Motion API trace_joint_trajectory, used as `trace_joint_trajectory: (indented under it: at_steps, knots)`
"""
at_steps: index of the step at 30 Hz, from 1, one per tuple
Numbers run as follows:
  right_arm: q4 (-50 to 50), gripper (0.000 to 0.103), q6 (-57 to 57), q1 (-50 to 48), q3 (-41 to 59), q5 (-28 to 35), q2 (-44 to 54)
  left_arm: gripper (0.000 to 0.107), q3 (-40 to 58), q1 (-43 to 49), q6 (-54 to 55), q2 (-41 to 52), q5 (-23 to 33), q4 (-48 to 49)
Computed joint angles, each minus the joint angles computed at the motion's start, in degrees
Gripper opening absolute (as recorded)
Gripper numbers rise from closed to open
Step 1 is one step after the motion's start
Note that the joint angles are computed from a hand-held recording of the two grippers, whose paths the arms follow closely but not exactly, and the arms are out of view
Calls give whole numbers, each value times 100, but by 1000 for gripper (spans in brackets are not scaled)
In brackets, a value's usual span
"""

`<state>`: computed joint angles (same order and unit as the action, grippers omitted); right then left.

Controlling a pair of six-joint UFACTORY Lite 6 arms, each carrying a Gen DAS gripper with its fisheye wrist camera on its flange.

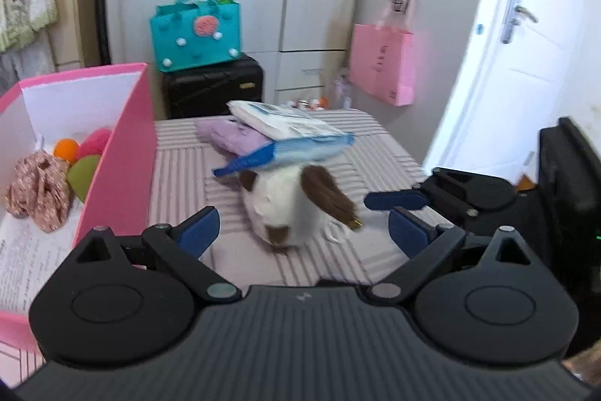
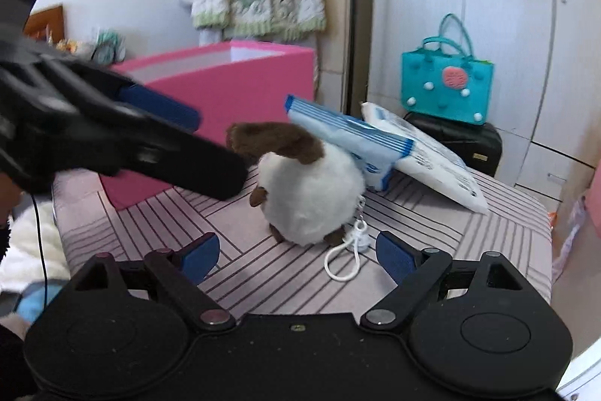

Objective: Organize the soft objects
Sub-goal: 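Grasp the white-and-brown cat plush with the left tool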

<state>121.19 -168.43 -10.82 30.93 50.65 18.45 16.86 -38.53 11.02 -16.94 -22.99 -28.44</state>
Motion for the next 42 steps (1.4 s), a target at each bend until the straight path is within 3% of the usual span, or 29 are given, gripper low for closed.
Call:
trace_joint_trajectory:
  at_steps: [2,6,11,16,21,23,32,42]
  knots:
    - [137,92,-67,170,123,-110,35,95,226,128,-197,434,-149,243]
    - [226,89,56,362,474,-266,241,88,621,692,-1866,1095,-54,2013]
    - [326,86,154,393,729,-212,535,86,736,813,-2066,1486,-385,2282]
    - [188,76,371,384,934,-150,798,86,963,976,-2691,1952,-553,2886]
    - [453,70,56,475,820,8,827,69,1029,1067,-2976,2199,-722,3113]
    - [572,69,-45,532,788,13,808,61,1005,983,-2706,2221,-757,2759]
    - [520,67,260,548,647,-62,601,56,763,698,-2259,1902,-684,2050]
    - [186,67,656,444,-38,-119,-41,55,323,777,-3016,1015,26,2841]
